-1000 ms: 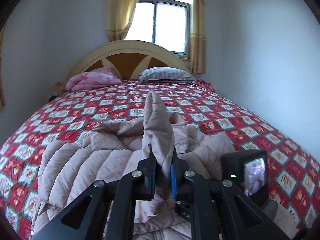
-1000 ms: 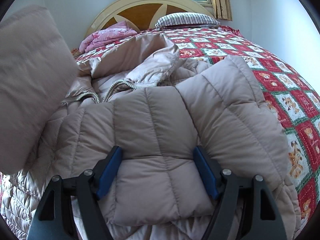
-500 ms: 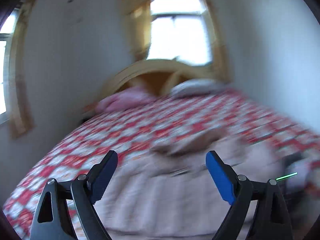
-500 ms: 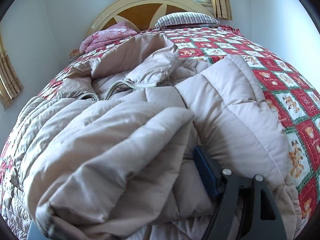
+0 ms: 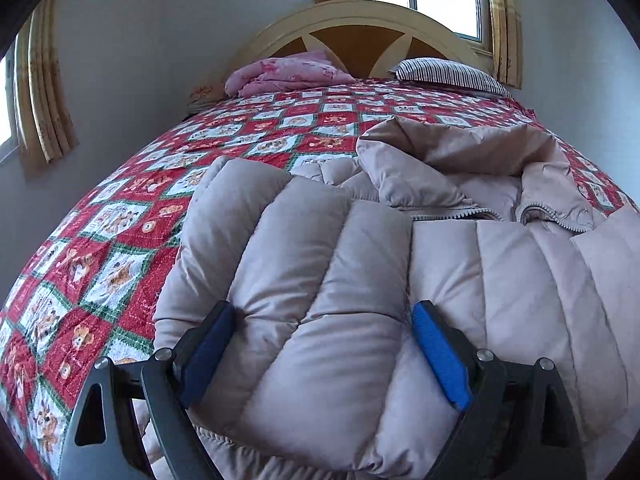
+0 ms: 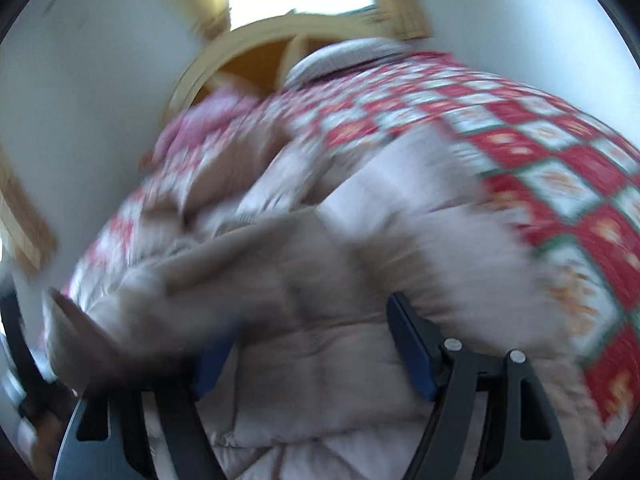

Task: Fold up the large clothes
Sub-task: 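Lower the sleeve onto the jacket body and open the left tool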

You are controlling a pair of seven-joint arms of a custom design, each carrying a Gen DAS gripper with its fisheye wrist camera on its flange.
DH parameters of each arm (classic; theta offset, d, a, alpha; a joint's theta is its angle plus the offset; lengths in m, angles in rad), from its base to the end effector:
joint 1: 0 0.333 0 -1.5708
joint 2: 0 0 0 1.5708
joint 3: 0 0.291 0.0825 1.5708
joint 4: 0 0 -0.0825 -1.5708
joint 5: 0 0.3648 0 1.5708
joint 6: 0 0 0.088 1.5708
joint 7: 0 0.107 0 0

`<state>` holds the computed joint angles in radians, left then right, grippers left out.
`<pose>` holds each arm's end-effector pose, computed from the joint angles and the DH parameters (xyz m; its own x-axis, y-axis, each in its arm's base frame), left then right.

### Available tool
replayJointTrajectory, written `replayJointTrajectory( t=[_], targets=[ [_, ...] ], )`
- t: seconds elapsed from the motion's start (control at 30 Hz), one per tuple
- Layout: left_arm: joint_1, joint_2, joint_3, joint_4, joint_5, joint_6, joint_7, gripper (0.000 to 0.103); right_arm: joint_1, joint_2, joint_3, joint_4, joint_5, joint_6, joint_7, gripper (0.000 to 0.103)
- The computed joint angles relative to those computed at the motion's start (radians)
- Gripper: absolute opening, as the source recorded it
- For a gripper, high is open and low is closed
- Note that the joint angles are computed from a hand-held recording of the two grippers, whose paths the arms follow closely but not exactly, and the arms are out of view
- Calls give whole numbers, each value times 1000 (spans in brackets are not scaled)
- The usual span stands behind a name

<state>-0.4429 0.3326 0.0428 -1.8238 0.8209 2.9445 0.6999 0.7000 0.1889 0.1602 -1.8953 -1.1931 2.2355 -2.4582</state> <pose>0.5780 -0.2993 0.4173 -0.2515 -0.9658 -0.0633 -0.6191 0.2108 -0.7565 0.4197 0.4384 0.4205 -0.4410 -0.8161 -0.3735 -0.4077 0.5528 -0.7267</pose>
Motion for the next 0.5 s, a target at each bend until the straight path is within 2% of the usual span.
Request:
replayJointTrajectory(
  t=[0.1,0.17,0.23,0.27,0.3,0.33,0.37,0.4,0.43,0.5],
  targets=[
    [-45,15,40,26,90,-21,-70,91,46,-61,27,0,-18,-216,91,81],
    [-47,16,40,31,136,-29,-104,91,51,-63,42,47,-55,-260,54,82],
    [-28,15,25,28,146,-20,-116,91,38,-21,42,139,-64,-198,-72,82],
    [-17,13,17,25,143,-11,-118,91,23,14,35,191,-50,-114,-151,82],
    [-10,11,12,21,141,-3,-120,91,6,66,28,258,0,-28,-253,79],
    [-6,7,12,15,142,6,-126,91,2,105,22,302,43,9,-317,75],
    [-1,3,11,8,141,15,-131,91,-9,165,23,365,116,44,-417,64],
    [7,-3,8,0,134,31,-132,91,-10,218,25,419,176,38,-497,60],
    [14,-17,15,-19,136,68,-152,91,-14,273,29,468,243,20,-575,60],
    [23,-42,26,-46,127,116,-185,91,-18,324,29,488,327,14,-648,59]
  ],
)
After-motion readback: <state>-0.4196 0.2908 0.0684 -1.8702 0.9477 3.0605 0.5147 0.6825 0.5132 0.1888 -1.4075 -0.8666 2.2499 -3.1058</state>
